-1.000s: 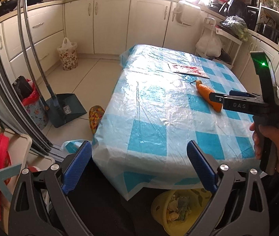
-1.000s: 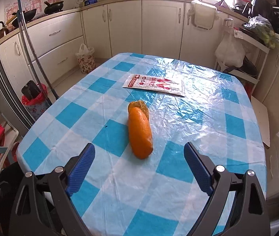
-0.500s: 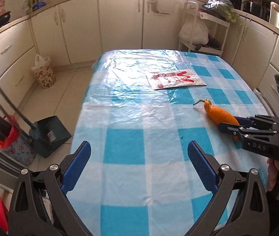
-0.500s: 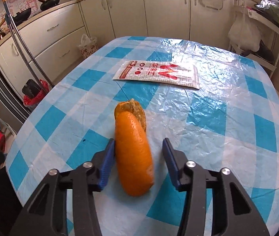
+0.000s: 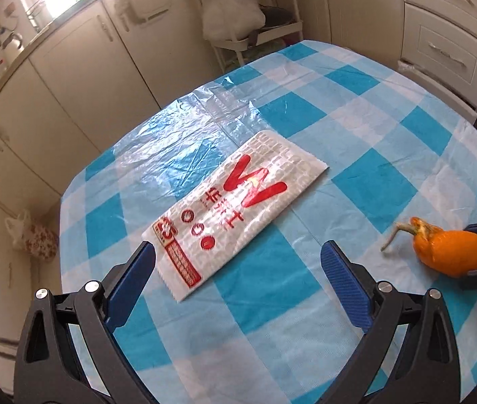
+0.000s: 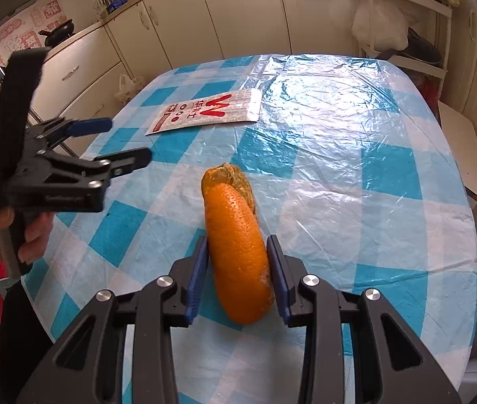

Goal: Collect trash
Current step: 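Grasp the orange peel with the right tool while the left tool grasps the printed wrapper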

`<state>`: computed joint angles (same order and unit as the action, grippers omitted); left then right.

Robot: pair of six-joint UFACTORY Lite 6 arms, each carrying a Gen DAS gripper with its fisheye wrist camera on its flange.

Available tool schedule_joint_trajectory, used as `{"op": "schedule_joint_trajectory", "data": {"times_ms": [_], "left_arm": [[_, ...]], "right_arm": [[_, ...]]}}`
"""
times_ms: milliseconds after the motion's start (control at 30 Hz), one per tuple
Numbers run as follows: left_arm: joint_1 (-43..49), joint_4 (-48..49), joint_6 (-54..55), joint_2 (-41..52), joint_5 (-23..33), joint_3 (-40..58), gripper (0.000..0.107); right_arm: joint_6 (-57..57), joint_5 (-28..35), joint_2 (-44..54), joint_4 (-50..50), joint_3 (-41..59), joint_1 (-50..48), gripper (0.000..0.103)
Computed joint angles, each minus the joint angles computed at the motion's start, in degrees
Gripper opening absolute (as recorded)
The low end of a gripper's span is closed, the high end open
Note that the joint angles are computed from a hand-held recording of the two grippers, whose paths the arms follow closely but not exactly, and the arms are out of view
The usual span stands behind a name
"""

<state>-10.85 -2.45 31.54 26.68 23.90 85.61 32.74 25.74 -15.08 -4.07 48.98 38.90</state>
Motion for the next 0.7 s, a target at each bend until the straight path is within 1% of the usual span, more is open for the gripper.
{"op": "schedule_joint_trajectory", "data": {"times_ms": [67,100,167,233,300,367,400,433,467,500,533,567,600,633,700], "left_arm": [[0.2,0.5,0.5,4.7,1.5,5.8,0.095],[0.7,-2.2,2.6,7.1,2.5,9.2,0.095],[1.4,-4.1,3.2,11.9,5.4,16.3,0.095],[2.1,-7.2,4.6,15.2,7.5,20.8,0.095],[3.1,-11.4,5.9,17.4,10.9,24.3,0.09],[4.2,-16.7,8.6,18.1,14.3,25.5,0.068],[4.1,-17.4,8.7,16.5,13.2,23.1,0.063],[3.8,-18.0,9.3,14.3,11.8,19.9,0.047],[3.4,-18.0,9.1,12.3,11.0,17.2,0.029],[2.7,-16.6,7.6,10.3,9.9,14.4,0.02],[2.0,-15.5,6.3,8.5,8.7,11.7,0.008],[1.3,-14.3,5.0,6.0,7.2,8.1,0.001],[0.5,-12.6,3.0,3.1,5.3,4.0,0.001],[0.3,-12.5,2.2,0.7,4.6,0.8,0.001],[0.9,-15.6,3.2,-3.8,4.9,-4.8,0.001]], "right_arm": [[-3.1,-0.2,-0.5,2.8,-0.4,-0.9,0.036],[-4.6,-0.3,-0.6,4.1,-0.5,-1.3,0.036],[-8.1,-0.2,-1.1,7.2,-0.8,-2.3,0.038],[-10.6,-0.6,-0.8,9.7,-0.7,-3.0,0.04],[-12.8,-0.6,-1.0,11.7,-0.9,-3.5,0.045],[-14.0,-0.6,-1.0,12.6,-1.0,-3.7,0.048],[-14.0,-0.6,-1.0,12.5,-0.9,-3.6,0.049],[-14.0,-0.6,-1.0,12.4,-1.0,-3.4,0.05],[-14.2,-0.4,-1.3,12.5,-1.2,-3.5,0.051],[-14.5,-0.4,-1.2,12.8,-1.1,-3.5,0.051],[-15.6,-0.5,-1.2,13.7,-1.2,-4.0,0.051],[-15.4,-0.4,-1.5,13.7,-1.4,-4.0,0.051],[-15.4,-0.4,-1.4,13.6,-1.3,-3.9,0.051],[-15.1,-0.3,-1.4,13.3,-1.3,-3.9,0.051],[-14.5,-0.3,-1.0,12.5,-1.0,-3.8,0.051]]}}
